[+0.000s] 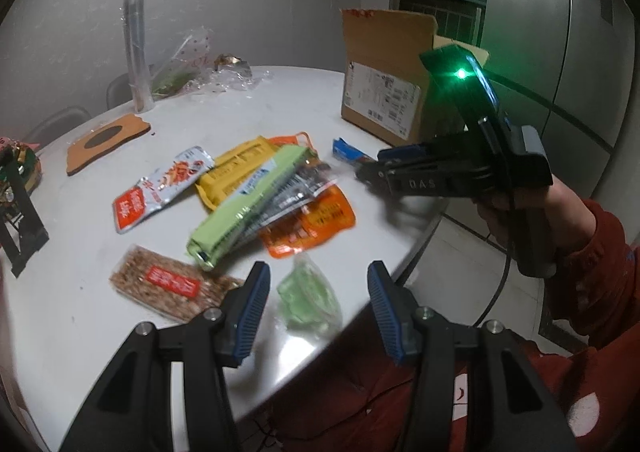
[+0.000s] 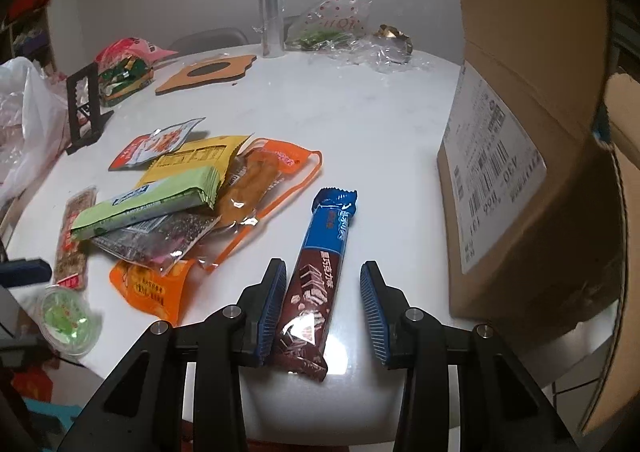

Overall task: Organize snacks
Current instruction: 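Grasp the chocolate bar with the right tool while the left tool grasps the green jelly cup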

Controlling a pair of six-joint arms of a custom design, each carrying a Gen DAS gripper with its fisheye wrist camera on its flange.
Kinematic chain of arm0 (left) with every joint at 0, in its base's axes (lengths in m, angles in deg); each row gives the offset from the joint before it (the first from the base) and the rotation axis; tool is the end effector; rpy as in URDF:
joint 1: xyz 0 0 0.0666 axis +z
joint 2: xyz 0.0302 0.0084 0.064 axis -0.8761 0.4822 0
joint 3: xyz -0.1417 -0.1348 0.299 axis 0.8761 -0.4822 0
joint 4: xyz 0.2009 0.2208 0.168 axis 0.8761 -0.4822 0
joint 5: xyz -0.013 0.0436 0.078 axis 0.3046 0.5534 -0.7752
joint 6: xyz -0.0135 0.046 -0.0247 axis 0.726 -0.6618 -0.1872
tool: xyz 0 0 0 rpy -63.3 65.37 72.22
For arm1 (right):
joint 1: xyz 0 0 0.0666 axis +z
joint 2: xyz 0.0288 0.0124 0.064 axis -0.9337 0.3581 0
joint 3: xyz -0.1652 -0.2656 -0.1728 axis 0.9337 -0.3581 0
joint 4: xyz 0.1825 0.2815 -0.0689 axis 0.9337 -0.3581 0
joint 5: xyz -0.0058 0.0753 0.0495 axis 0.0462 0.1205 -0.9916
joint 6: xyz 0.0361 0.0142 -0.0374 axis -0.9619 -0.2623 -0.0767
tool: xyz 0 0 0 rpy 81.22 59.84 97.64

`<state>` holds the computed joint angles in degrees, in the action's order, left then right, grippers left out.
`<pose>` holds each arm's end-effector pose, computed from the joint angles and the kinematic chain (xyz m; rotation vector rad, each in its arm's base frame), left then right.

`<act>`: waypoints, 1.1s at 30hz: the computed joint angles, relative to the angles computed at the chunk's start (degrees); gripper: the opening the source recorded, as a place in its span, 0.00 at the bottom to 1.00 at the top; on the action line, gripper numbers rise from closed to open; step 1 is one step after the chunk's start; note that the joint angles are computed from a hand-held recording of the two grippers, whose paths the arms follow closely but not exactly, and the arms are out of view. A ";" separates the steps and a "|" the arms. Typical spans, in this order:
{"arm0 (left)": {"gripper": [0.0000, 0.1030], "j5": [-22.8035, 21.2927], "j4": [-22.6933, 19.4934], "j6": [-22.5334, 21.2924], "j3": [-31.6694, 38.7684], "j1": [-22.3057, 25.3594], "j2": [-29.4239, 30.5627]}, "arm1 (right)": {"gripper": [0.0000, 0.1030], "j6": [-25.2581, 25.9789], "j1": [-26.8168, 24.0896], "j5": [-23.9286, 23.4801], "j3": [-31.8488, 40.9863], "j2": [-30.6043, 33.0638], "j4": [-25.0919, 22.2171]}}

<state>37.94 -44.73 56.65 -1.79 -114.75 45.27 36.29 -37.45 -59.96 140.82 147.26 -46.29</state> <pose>0.3048 -0.3796 0.2932 0.0086 2.2826 -0.0817 0.4941 0.3076 0.2589 -0.9394 2.1811 0.2938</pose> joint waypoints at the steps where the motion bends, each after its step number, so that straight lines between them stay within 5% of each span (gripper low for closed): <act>1: 0.46 -0.49 -0.50 0.24 0.27 -0.13 0.48 | 0.34 0.05 0.02 0.20 -0.52 -0.20 0.71; 7: 0.45 -1.42 -0.89 2.19 0.18 -0.06 1.68 | 0.34 -0.39 0.08 -0.13 -2.32 -0.45 4.12; 9: 0.37 -0.84 -0.36 2.60 -0.01 0.10 1.92 | 0.33 -0.68 0.17 -0.10 -2.75 -0.42 5.29; 12: 0.30 -1.59 -1.53 3.40 0.63 0.05 2.87 | 0.14 -0.52 0.26 -0.08 -3.26 -0.31 7.11; 20: 0.23 -0.91 -0.03 4.75 -0.61 0.34 1.60 | 0.14 0.43 0.29 0.74 -5.41 -1.48 10.81; 33: 0.19 -3.03 0.32 4.52 -1.41 1.36 -0.53 | 0.14 1.86 0.64 -2.45 -4.95 -3.60 9.60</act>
<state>34.91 -44.41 61.17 -3.20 -113.39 44.74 38.15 -36.81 -62.41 135.87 143.66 -36.70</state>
